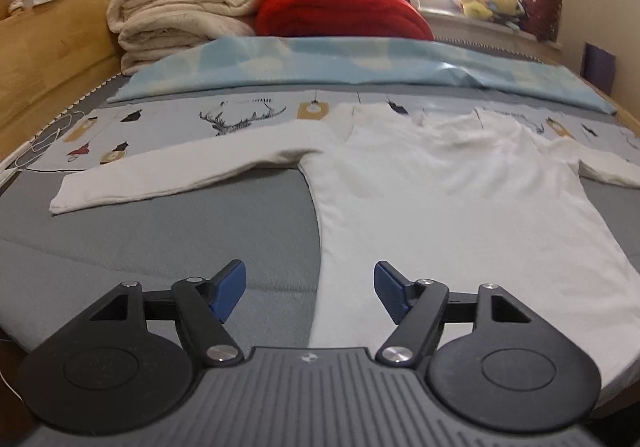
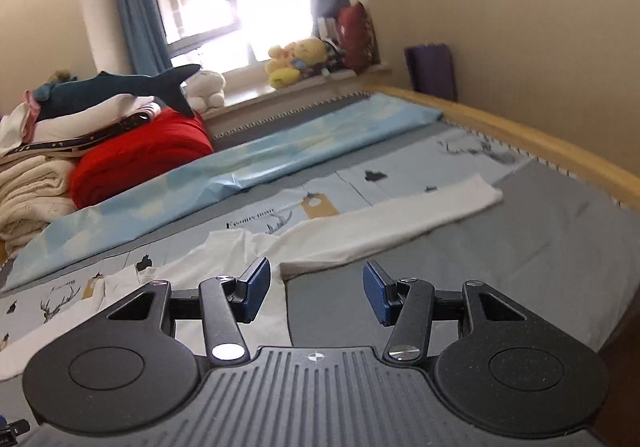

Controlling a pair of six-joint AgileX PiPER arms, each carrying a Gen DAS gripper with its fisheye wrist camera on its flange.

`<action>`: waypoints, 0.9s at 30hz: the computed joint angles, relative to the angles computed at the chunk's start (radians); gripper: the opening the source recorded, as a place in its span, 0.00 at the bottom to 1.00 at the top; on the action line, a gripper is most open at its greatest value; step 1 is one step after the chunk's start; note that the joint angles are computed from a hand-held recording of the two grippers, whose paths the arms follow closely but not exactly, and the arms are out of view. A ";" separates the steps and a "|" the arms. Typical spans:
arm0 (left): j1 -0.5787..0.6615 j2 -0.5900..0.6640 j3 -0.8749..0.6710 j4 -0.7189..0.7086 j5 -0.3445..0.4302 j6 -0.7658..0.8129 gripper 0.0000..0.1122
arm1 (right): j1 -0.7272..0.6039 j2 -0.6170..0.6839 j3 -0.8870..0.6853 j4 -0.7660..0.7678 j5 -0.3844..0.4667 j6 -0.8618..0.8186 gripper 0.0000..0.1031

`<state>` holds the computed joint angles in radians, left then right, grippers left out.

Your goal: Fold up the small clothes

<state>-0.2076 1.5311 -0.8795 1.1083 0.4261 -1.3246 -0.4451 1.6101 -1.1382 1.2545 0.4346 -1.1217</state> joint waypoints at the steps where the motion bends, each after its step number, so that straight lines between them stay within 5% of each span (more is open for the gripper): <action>1: -0.003 0.006 -0.007 0.005 0.010 -0.011 0.67 | 0.004 0.000 0.011 0.010 -0.002 -0.018 0.52; 10: 0.005 0.033 -0.048 -0.027 0.075 -0.024 0.67 | 0.053 -0.012 0.035 0.000 -0.004 -0.110 0.52; 15: 0.026 0.028 -0.055 -0.022 0.056 -0.018 0.67 | 0.051 -0.004 0.025 0.011 -0.002 -0.108 0.52; 18: 0.062 0.025 -0.077 -0.152 0.014 0.109 0.67 | 0.055 0.007 0.016 0.018 -0.013 -0.087 0.52; 27: 0.154 0.041 -0.164 -0.469 0.015 0.373 0.37 | 0.093 0.026 0.002 -0.006 -0.070 -0.034 0.52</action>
<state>-0.0533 1.5716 -1.0433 0.6392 0.4413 -0.9518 -0.3519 1.6356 -1.1359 1.2486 0.3649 -1.1558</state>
